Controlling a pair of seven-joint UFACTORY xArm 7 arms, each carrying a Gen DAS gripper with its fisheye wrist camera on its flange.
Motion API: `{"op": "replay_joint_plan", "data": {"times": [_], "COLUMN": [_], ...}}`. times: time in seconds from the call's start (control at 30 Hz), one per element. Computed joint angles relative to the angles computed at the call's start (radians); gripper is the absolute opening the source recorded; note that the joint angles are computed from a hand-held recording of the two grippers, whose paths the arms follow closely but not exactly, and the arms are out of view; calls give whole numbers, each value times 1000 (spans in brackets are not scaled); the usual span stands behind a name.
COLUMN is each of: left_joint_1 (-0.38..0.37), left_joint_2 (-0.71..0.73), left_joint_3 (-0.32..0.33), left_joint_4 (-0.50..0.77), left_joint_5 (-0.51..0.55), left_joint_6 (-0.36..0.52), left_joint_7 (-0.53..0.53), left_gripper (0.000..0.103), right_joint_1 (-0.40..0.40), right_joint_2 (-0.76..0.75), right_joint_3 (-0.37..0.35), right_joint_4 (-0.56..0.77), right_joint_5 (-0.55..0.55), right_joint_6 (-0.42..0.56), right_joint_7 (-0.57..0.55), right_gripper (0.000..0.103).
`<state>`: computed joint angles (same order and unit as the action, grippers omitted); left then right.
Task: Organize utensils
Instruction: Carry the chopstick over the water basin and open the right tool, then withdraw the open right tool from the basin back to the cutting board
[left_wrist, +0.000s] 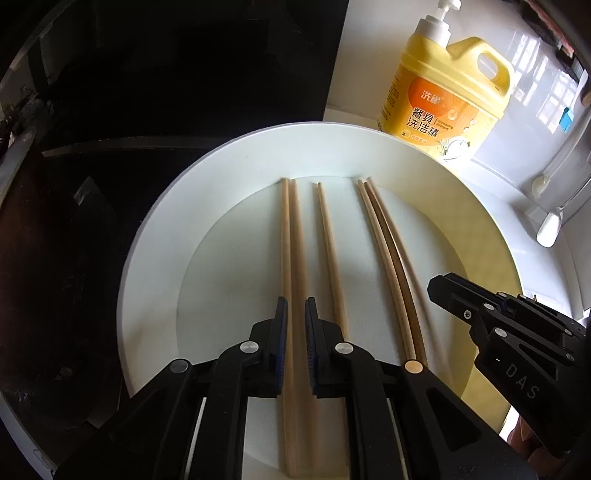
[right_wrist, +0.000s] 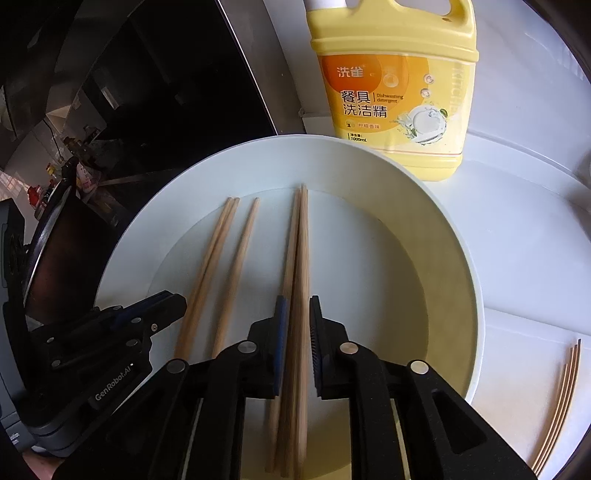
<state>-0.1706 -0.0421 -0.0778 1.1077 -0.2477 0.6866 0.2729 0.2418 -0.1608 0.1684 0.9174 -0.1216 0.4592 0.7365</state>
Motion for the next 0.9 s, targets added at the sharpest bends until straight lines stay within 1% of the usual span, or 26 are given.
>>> {"op": "replay_joint_plan", "data": {"times": [0.03, 0.07, 0.17, 0.23, 0.4, 0.43, 0.53, 0.77, 0.9], "left_joint_1": [1, 2, 7, 8, 11, 11, 13, 9, 3], "left_joint_2": [-6, -12, -38, -55, -66, -66, -87, -133, -167], "left_joint_3": [1, 2, 6, 9, 15, 16, 20, 21, 24], "left_joint_4": [-3, -8, -32, -45, -43, -42, -53, -86, -106], "left_joint_5": [3, 10, 23, 30, 34, 31, 24, 30, 25], "left_joint_6": [-4, -10, -45, -63, -48, -44, -32, -31, -34], "left_joint_7": [-4, -10, -28, -37, -50, -53, -62, -80, -85], "left_gripper": [19, 30, 51, 58, 59, 61, 69, 75, 78], "right_joint_1": [-3, -6, -11, -12, -16, -17, -20, -32, -39], "right_joint_2": [-7, -15, -39, -50, -81, -89, -110, -175, -224], "right_joint_3": [2, 4, 6, 5, 11, 13, 20, 39, 49], "right_joint_4": [-4, -7, -22, -29, -50, -55, -65, -95, -120], "right_joint_5": [-9, -21, -28, -21, -15, -14, -17, -32, -39], "right_joint_6": [-2, -2, -7, -9, -6, -4, 1, 17, 27], "right_joint_7": [7, 15, 28, 29, 32, 34, 41, 66, 81], "right_gripper": [17, 19, 21, 23, 25, 27, 33, 33, 36]}}
